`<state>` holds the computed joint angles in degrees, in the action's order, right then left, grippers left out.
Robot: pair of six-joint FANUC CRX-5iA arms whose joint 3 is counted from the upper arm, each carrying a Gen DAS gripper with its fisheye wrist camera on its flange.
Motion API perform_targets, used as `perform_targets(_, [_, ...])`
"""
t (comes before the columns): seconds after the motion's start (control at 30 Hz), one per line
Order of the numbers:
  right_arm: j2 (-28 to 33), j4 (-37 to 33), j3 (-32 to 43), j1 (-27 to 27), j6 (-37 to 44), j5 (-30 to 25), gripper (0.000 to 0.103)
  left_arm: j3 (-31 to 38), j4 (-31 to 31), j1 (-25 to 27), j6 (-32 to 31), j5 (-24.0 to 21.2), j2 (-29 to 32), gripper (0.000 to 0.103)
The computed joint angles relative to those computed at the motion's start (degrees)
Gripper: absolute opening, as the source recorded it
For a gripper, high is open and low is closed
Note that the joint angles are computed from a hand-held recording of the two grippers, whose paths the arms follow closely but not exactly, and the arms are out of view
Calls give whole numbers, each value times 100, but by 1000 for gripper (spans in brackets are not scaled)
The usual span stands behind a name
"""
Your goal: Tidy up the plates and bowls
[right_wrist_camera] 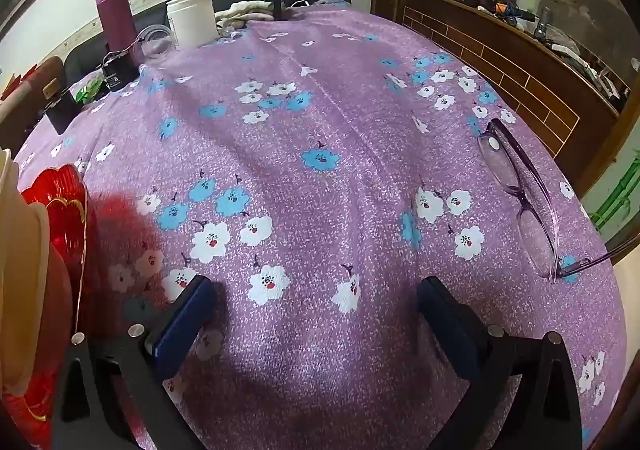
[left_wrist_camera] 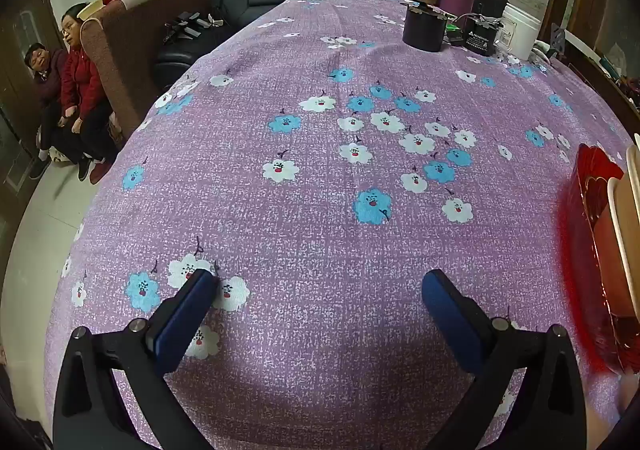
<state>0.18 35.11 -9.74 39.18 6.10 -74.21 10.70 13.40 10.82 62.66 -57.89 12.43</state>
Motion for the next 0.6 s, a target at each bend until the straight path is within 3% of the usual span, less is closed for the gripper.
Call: perform_targets(0.6, [10,59,-23,-31,-7,28,102,8,-7,-1,3,-10,4,103])
